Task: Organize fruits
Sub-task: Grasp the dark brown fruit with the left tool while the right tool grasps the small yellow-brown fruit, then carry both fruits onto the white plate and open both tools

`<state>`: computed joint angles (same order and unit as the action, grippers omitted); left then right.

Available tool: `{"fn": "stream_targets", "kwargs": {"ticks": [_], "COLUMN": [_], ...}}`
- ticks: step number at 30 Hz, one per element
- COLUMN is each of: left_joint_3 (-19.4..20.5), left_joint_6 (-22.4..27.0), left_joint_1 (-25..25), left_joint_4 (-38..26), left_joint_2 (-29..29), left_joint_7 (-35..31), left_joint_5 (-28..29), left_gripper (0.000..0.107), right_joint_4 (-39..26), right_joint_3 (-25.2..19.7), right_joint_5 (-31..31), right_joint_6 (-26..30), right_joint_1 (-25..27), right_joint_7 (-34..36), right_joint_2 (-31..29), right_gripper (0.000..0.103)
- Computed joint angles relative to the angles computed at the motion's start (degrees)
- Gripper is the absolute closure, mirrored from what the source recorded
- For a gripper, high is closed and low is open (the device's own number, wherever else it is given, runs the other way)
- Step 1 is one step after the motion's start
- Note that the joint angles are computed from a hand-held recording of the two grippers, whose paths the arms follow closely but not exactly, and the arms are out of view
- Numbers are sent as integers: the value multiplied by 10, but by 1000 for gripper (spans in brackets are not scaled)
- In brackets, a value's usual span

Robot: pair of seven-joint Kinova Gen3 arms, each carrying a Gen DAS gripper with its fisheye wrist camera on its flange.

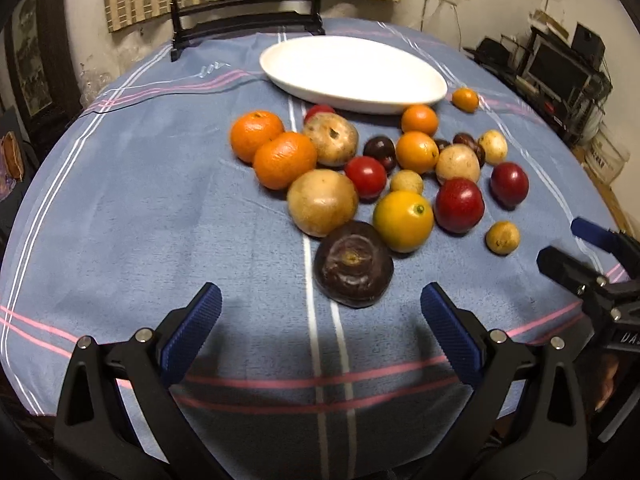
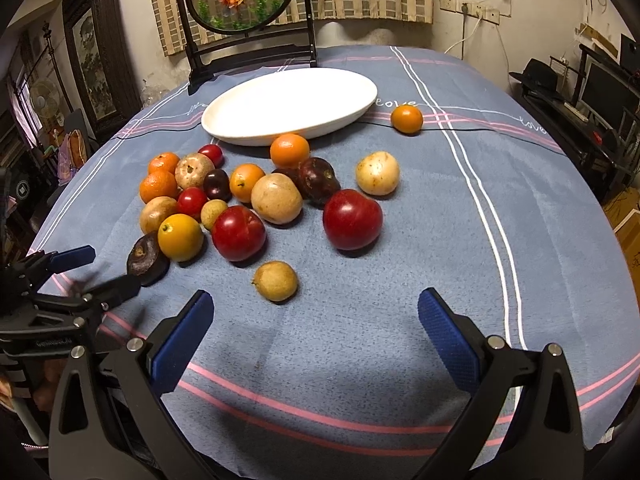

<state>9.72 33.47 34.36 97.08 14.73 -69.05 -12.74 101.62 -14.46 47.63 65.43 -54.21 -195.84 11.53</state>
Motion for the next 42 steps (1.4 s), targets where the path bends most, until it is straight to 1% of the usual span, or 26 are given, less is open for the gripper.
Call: {"fn": "stream_targets", "kwargs": {"ticks": [2, 4, 5, 7, 8, 9, 10, 12, 14, 19, 20, 21, 22, 23, 24, 27, 28, 29, 30, 31, 32, 33, 36, 38, 40, 42], "left_joint_3": [2, 1, -1, -2, -5, -11, -7, -12, -8, 0, 3, 3, 3, 3, 2, 2, 2, 2, 3, 3, 5, 6, 9, 4, 4, 16], "left_joint_6": [12, 18, 23, 35, 35, 28, 24, 27, 23, 20, 19, 17, 16, 15, 15, 14, 14, 14, 14, 13, 12, 10, -2, -6, -5, -5], "left_joint_1": [7, 14, 17, 20, 23, 31, 28, 36, 30, 11, 6, 3, 1, 1, 1, 0, 0, -1, -2, -3, -5, -6, -16, -17, -22, -43], "left_joint_4": [-12, -22, -29, -42, -46, -43, -41, -45, -42, -38, -37, -35, -33, -33, -32, -32, -32, -32, -32, -31, -31, -28, -19, -16, -17, -22], "left_joint_2": [11, 20, 26, 36, 40, 38, 37, 39, 38, 33, 32, 31, 30, 30, 30, 30, 30, 29, 29, 29, 28, 27, 18, 12, 8, -4], "left_joint_7": [-3, -6, -5, -6, -3, 1, -4, 2, -5, -28, -34, -38, -41, -44, -45, -48, -50, -51, -53, -56, -61, -64, -81, -79, -81, -110], "left_joint_5": [-6, -12, -15, -14, -16, -22, -23, -32, -25, 3, 11, 15, 19, 21, 22, 25, 27, 28, 29, 32, 35, 37, 46, 46, 48, 71], "left_gripper": [8, 13, 17, 36, 38, 57, 62, 62, 62, 62, 62, 62, 62, 62, 62, 62, 62, 62, 62, 62, 62, 62, 63, 63, 63, 63], "right_joint_4": [6, 13, 15, 18, 17, 17, 15, 9, 5, -14, -17, -22, -27, -32, -37, -42, -41, -38, -43, -52, -59, -59, -34, -22, -5, 10], "right_joint_3": [1, 2, 1, -1, -1, -2, -2, -1, 0, 6, 9, 11, 13, 16, 20, 35, 35, 26, 25, 35, 40, 37, 37, 34, 29, 20], "right_joint_5": [-4, -6, -7, -8, -9, -8, -7, -7, -6, -11, -11, -15, -24, -34, -43, -40, -36, -33, -35, -39, -41, -41, -36, -26, -3, 21], "right_joint_6": [-6, -14, -18, -21, -20, -17, -10, 2, 5, -14, -18, -26, -34, -41, -44, -41, -42, -51, -51, -42, -35, -37, -70, -77, -85, -93], "right_joint_1": [4, 9, 11, 14, 14, 14, 12, 10, 10, 13, 13, 16, 21, 26, 29, 18, 18, 28, 28, 17, 10, 13, 14, 13, 11, 17], "right_joint_7": [-4, -9, -11, -8, -5, -2, -1, 1, 8, 60, 66, 81, 99, 115, 127, 129, 128, 132, 143, 158, 165, 165, 154, 143, 120, 100], "right_joint_2": [-4, -8, -10, -11, -11, -10, -8, -2, 2, 20, 23, 26, 30, 33, 39, 45, 46, 43, 44, 49, 54, 52, 29, 15, -9, -32], "right_gripper": [1, 1, 1, 1, 1, 1, 1, 1, 1, 1, 3, 8, 23, 35, 38, 47, 53, 65, 72, 75, 75, 75, 75, 75, 75, 75]}}
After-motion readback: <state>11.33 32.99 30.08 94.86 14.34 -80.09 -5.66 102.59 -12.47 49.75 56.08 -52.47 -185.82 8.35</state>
